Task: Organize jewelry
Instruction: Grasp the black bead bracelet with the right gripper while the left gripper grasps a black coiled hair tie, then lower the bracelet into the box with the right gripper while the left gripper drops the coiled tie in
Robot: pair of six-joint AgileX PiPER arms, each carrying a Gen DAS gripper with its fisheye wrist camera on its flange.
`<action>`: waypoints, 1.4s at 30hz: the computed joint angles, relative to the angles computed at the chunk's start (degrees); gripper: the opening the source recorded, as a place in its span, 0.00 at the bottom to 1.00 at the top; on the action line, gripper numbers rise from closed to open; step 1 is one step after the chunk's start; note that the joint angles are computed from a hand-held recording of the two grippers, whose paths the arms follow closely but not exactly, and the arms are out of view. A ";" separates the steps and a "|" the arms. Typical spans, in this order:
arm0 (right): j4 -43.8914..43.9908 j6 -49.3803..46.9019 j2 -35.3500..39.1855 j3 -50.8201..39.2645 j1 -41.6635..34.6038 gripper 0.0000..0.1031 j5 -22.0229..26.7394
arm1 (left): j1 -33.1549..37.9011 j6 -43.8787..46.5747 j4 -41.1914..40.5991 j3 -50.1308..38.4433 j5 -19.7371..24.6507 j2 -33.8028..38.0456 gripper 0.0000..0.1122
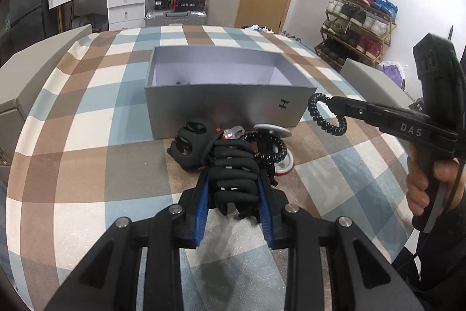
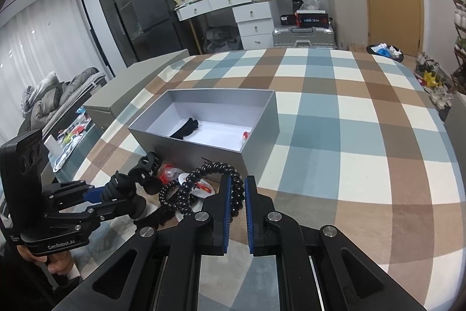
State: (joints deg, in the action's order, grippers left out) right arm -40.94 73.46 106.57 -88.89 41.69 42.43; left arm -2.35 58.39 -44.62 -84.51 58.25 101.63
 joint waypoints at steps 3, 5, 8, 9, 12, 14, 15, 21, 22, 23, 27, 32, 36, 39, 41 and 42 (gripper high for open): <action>-1.46 1.66 -0.67 0.73 0.21 0.08 -0.59 | 0.53 0.85 -1.46 -0.08 -0.02 -0.40 0.22; -2.53 2.50 -1.04 1.02 0.47 0.08 -0.62 | 0.79 1.15 -2.32 -0.27 0.09 -0.48 0.21; -4.09 4.19 -1.60 1.57 0.69 0.08 -1.08 | 1.57 1.97 -4.55 -0.66 0.52 -0.53 0.21; -4.61 4.76 -1.75 1.71 0.78 0.08 -1.15 | 1.75 2.08 -5.01 -0.79 0.60 -0.49 0.21; -7.38 7.72 -2.29 2.28 1.23 0.08 -0.85 | 2.34 1.67 -6.31 -1.69 0.63 -0.06 0.21; -9.51 10.70 -2.93 3.19 1.33 0.08 -1.01 | 2.59 1.48 -7.03 -2.32 0.28 0.38 0.21; -10.14 11.67 -3.17 3.47 1.37 0.08 -0.95 | 2.67 1.42 -7.26 -2.26 0.06 0.31 0.21; -16.19 20.51 -5.82 7.39 1.46 0.08 -2.17 | 2.86 0.05 -8.29 -4.60 -0.93 1.62 0.21; -17.45 22.12 -6.29 8.03 1.54 0.08 -2.30 | 2.85 -0.14 -8.41 -5.13 -1.13 1.84 0.22; -18.33 23.29 -6.65 8.46 1.56 0.08 -2.43 | 2.85 -0.23 -8.54 -5.45 -1.28 1.91 0.21; -20.07 26.18 -7.38 9.44 0.96 0.08 -4.11 | 2.74 -0.60 -8.87 -7.86 -2.00 3.01 0.22; -21.14 29.07 -7.09 9.21 0.02 0.08 -6.03 | 2.25 -1.05 -8.78 -10.66 -2.57 4.62 0.22; -19.30 26.89 -5.65 6.36 -0.38 0.08 -5.16 | 1.87 -1.58 -9.04 -12.90 -2.46 6.26 0.22; -18.21 25.38 -4.67 4.26 -0.58 0.08 -4.48 | 1.33 -2.03 -8.76 -14.74 -2.27 7.54 0.22; -16.52 23.36 -3.79 2.56 -0.86 0.08 -4.12 | 0.90 -2.86 -8.68 -16.67 -1.57 8.95 0.22; -16.05 22.74 -3.40 1.97 -0.94 0.08 -3.97 | 0.79 -3.31 -8.58 -17.21 -1.42 9.24 0.22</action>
